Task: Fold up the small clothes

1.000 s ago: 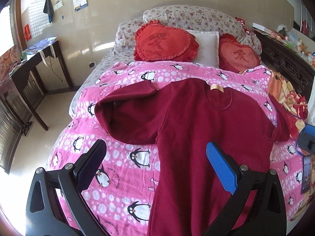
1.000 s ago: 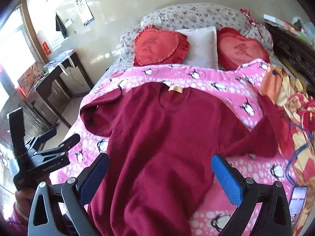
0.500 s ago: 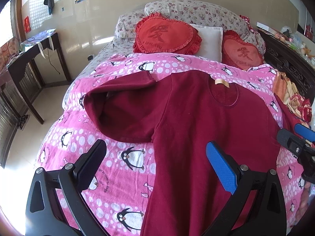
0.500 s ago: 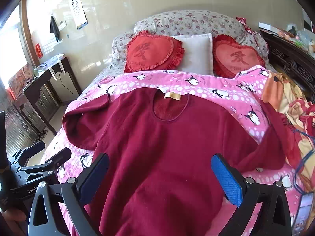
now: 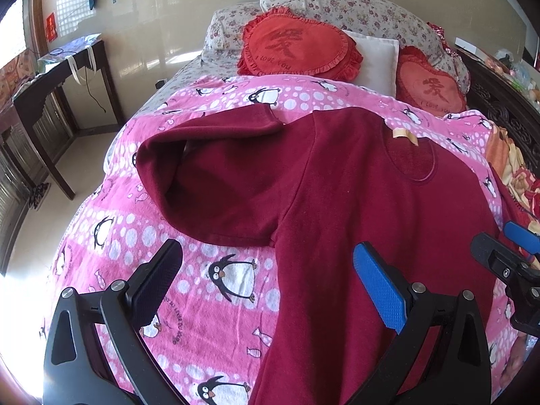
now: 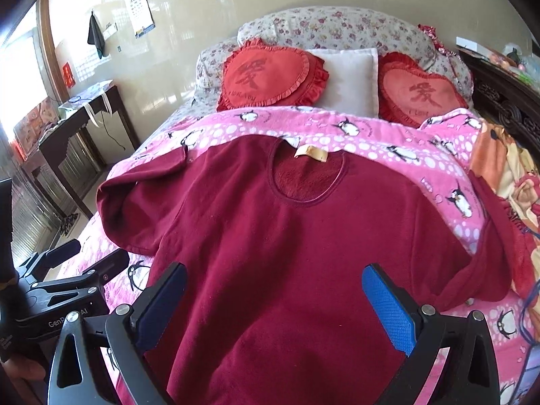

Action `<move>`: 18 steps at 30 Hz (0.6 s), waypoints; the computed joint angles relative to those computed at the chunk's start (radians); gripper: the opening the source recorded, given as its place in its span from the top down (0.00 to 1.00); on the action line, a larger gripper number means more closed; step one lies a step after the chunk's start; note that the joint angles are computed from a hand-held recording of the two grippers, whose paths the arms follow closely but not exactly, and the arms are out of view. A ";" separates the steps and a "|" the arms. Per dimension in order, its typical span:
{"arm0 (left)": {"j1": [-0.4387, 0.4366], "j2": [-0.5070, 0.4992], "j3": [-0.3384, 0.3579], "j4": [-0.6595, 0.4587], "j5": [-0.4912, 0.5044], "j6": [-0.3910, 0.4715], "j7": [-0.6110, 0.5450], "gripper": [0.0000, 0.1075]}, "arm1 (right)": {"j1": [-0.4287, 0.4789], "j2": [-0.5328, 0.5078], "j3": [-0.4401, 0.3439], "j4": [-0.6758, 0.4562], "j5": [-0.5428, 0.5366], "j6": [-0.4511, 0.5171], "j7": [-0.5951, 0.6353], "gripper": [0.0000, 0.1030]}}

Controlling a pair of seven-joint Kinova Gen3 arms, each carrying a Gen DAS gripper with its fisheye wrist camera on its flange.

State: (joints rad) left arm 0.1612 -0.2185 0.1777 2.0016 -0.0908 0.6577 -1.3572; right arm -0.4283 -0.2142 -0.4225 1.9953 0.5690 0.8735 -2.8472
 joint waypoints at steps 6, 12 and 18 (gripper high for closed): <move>-0.008 0.031 -0.009 0.000 -0.009 -0.020 0.005 0.05 | -0.012 0.043 0.006 -0.009 0.033 -0.008 -0.008 0.00; -0.010 0.057 -0.023 -0.002 -0.009 -0.036 0.000 0.05 | -0.038 0.076 0.043 -0.012 0.051 -0.022 -0.024 0.00; -0.017 0.080 -0.031 -0.001 -0.022 -0.053 0.003 0.05 | -0.055 0.112 0.078 -0.016 0.040 -0.048 -0.005 0.00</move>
State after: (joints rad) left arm 0.1445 -0.1387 0.1463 2.0011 -0.1123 0.6051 -1.3544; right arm -0.4833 -0.1024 -0.3449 1.9793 0.6090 0.8252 -2.8518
